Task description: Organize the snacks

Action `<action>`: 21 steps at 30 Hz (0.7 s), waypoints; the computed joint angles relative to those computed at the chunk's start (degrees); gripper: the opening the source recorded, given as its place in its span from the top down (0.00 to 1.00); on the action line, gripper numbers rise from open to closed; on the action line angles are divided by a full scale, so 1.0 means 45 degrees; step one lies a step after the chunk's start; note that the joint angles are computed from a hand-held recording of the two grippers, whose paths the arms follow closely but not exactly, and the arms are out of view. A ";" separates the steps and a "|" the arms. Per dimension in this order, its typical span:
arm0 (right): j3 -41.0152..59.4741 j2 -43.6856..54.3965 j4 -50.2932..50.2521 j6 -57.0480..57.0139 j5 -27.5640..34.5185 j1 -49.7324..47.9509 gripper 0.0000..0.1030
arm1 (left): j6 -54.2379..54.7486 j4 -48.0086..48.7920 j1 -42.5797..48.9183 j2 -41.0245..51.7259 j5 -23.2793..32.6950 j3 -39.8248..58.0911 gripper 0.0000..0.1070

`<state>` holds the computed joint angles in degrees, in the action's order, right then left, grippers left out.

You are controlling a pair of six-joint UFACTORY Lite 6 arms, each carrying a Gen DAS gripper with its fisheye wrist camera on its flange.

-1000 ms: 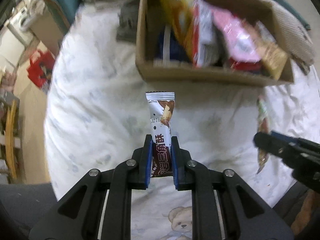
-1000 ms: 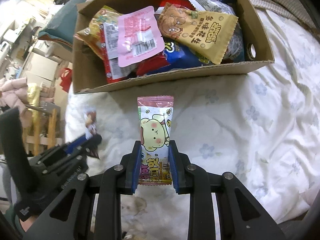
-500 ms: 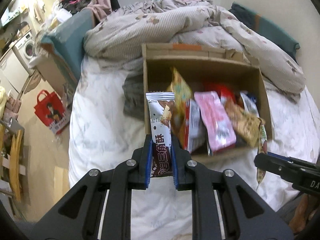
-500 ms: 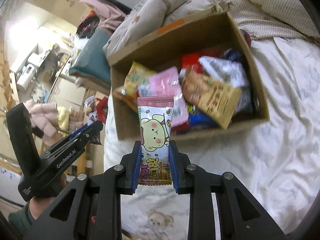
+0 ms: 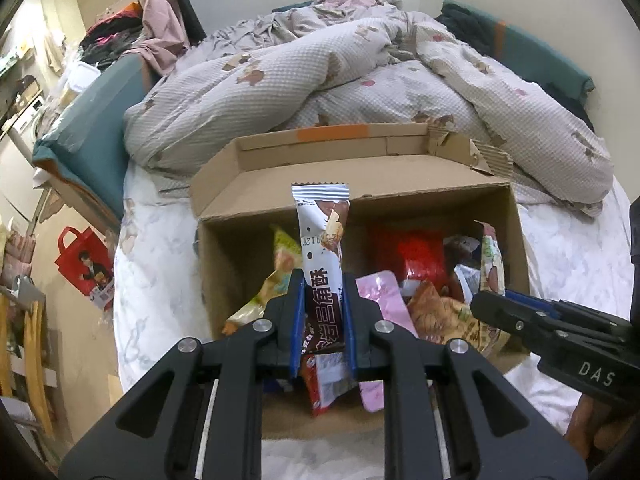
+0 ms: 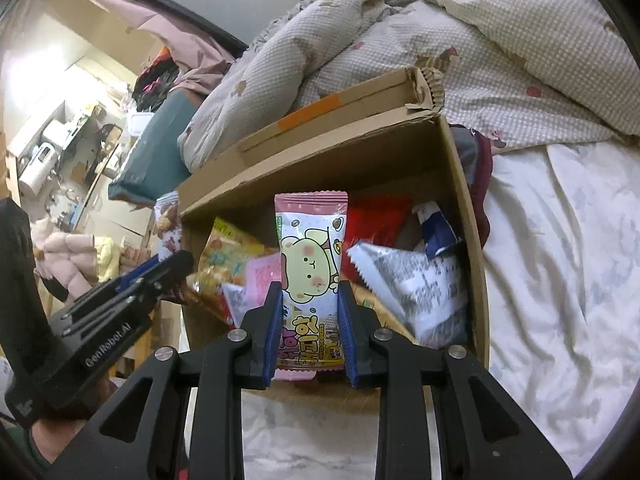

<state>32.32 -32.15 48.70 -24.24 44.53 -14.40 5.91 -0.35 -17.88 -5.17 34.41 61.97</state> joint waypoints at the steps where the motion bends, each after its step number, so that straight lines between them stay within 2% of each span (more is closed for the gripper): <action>1: 0.0123 0.0274 0.0143 -0.0196 -0.0155 0.0007 0.73 | -0.0162 0.0106 -0.0081 0.0153 -0.0100 0.0059 0.87; 9: 0.0456 0.1378 0.1078 -0.1165 -0.0606 -0.0421 0.73 | -0.1368 0.1310 -0.0719 0.1378 -0.0495 0.0473 0.86; 14: 0.0458 0.1593 0.1716 -0.1713 -0.0501 -0.0511 0.70 | -0.0472 0.0372 -0.0486 0.1691 -0.0379 0.0600 0.85; 16: 0.0353 0.1443 0.1852 -0.1772 -0.0465 -0.0622 0.70 | -0.0314 0.0248 -0.0472 0.1618 -0.0278 0.0602 0.80; 17: 0.0369 0.1431 0.1855 -0.1753 -0.0441 -0.0674 0.62 | -0.0300 0.0214 -0.0437 0.1546 -0.0268 0.0573 0.68; 18: 0.0367 0.1383 0.1849 -0.1735 -0.0405 -0.0768 0.47 | -0.0430 0.0237 -0.0360 0.1315 -0.0367 0.0436 0.50; 20: 0.0283 0.1186 0.1874 -0.1661 -0.0458 -0.0991 0.33 | -0.0894 0.0590 -0.0294 0.0861 -0.0687 0.0137 0.28; 21: 0.0255 0.1069 0.1833 -0.1598 -0.0509 -0.1093 0.26 | -0.0987 0.0703 -0.0249 0.0584 -0.0851 -0.0029 0.23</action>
